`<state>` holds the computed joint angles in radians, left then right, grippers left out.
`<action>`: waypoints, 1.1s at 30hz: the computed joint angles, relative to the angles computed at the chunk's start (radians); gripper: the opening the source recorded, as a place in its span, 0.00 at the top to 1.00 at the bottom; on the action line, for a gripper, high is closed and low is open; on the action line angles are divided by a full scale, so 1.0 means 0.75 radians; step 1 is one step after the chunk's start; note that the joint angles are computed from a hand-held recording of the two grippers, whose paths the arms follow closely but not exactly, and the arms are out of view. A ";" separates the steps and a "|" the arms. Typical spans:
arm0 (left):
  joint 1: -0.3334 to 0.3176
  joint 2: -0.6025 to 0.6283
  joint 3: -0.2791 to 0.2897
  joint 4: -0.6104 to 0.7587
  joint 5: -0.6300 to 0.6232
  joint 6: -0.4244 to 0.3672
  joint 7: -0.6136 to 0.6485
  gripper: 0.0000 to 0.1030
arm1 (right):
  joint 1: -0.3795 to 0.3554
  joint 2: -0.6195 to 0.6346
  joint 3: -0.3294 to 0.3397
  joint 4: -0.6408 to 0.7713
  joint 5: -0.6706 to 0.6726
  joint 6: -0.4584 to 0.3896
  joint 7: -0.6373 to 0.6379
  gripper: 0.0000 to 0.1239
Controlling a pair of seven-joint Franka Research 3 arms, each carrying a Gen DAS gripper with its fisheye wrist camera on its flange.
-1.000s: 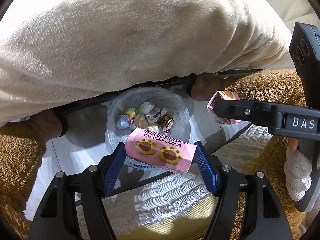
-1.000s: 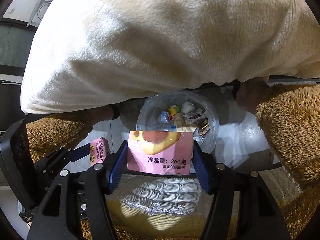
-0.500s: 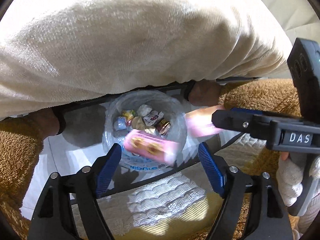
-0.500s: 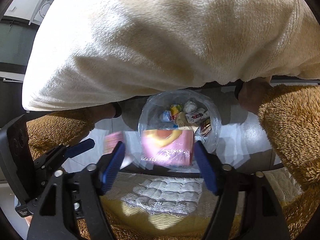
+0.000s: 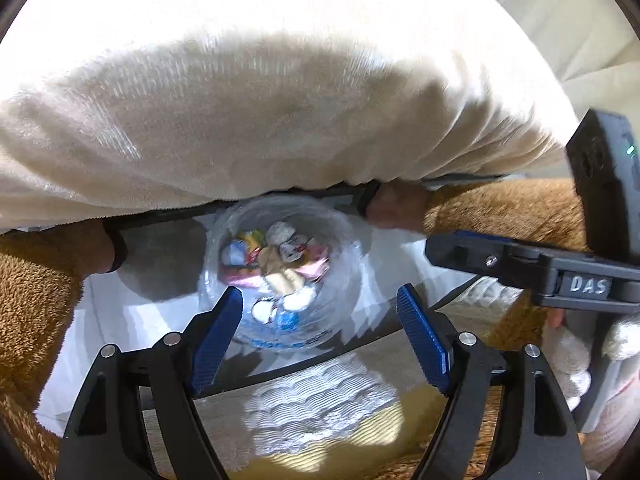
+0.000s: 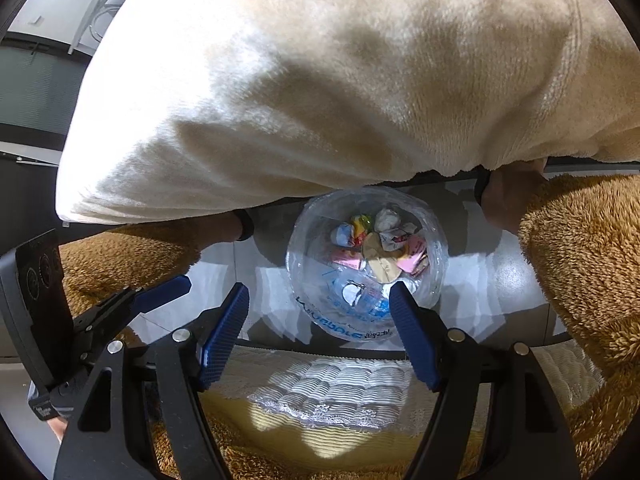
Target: Collect trash
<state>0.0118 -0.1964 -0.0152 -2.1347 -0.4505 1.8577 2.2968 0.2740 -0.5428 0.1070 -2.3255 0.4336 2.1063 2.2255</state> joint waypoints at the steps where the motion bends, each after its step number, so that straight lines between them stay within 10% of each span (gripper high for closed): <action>1: 0.001 -0.008 0.005 -0.002 -0.015 0.005 0.010 0.24 | 0.000 -0.013 0.001 -0.008 0.001 0.012 -0.001 0.42; 33: -0.093 -0.333 0.189 -0.148 -0.661 0.320 0.608 0.24 | -0.120 -0.286 0.182 0.007 -0.484 0.480 -0.248 0.42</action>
<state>-0.0579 -0.4460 0.1262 -2.2454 -0.9460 2.0977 2.7528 0.1839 -0.7570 0.2434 -2.3206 0.0709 2.4660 2.0397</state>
